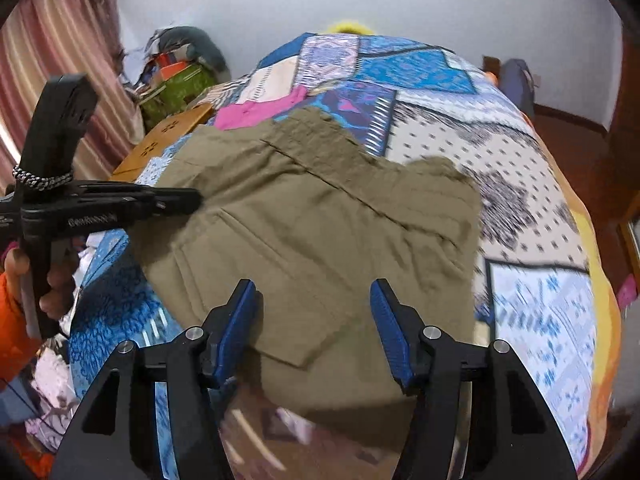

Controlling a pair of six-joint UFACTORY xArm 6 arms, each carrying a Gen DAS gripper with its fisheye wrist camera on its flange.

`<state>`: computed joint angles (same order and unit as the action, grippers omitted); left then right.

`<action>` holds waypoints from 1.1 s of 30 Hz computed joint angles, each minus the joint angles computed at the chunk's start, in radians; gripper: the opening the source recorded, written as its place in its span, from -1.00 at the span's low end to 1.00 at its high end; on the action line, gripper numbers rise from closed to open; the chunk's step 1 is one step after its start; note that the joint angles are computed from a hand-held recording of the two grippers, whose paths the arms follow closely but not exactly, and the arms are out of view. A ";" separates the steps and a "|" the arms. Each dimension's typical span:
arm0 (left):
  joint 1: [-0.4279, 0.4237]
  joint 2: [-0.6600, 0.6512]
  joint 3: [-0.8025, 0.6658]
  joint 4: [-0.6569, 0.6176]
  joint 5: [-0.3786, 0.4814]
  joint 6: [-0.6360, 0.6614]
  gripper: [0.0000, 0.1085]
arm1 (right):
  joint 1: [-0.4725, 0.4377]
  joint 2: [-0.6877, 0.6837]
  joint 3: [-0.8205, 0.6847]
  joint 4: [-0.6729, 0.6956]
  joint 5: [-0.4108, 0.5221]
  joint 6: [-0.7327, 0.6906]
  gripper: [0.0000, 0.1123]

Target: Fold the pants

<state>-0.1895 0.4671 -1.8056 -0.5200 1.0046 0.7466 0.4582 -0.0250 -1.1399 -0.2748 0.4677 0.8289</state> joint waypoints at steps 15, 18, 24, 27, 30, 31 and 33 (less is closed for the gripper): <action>0.082 -0.170 0.264 -0.005 -0.112 0.135 -0.89 | 0.003 -0.191 0.208 -0.096 0.040 0.261 -0.11; 0.101 -0.167 0.262 0.004 -0.115 0.115 -0.65 | 0.009 -0.206 0.217 -0.116 0.047 0.295 -0.11; 0.136 -0.133 0.212 0.074 -0.098 0.025 -0.63 | 0.029 -0.212 0.179 -0.167 0.131 0.307 -0.08; 0.151 -0.114 0.165 0.047 -0.076 0.013 -0.62 | 0.032 -0.225 0.162 -0.223 0.178 0.343 -0.06; 0.152 -0.094 0.110 0.010 -0.059 0.016 -0.43 | 0.017 -0.230 0.148 -0.244 0.182 0.352 -0.06; 0.149 -0.085 0.091 -0.001 -0.055 0.016 -0.34 | 0.012 -0.223 0.136 -0.253 0.190 0.348 -0.06; 0.140 -0.077 0.069 -0.022 -0.059 0.027 -0.12 | 0.006 -0.208 0.113 -0.261 0.203 0.340 -0.06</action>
<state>-0.0495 0.3901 -1.7367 -0.5418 0.9460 0.7731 0.4641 -0.2329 -1.0265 -0.5361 0.6707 1.1688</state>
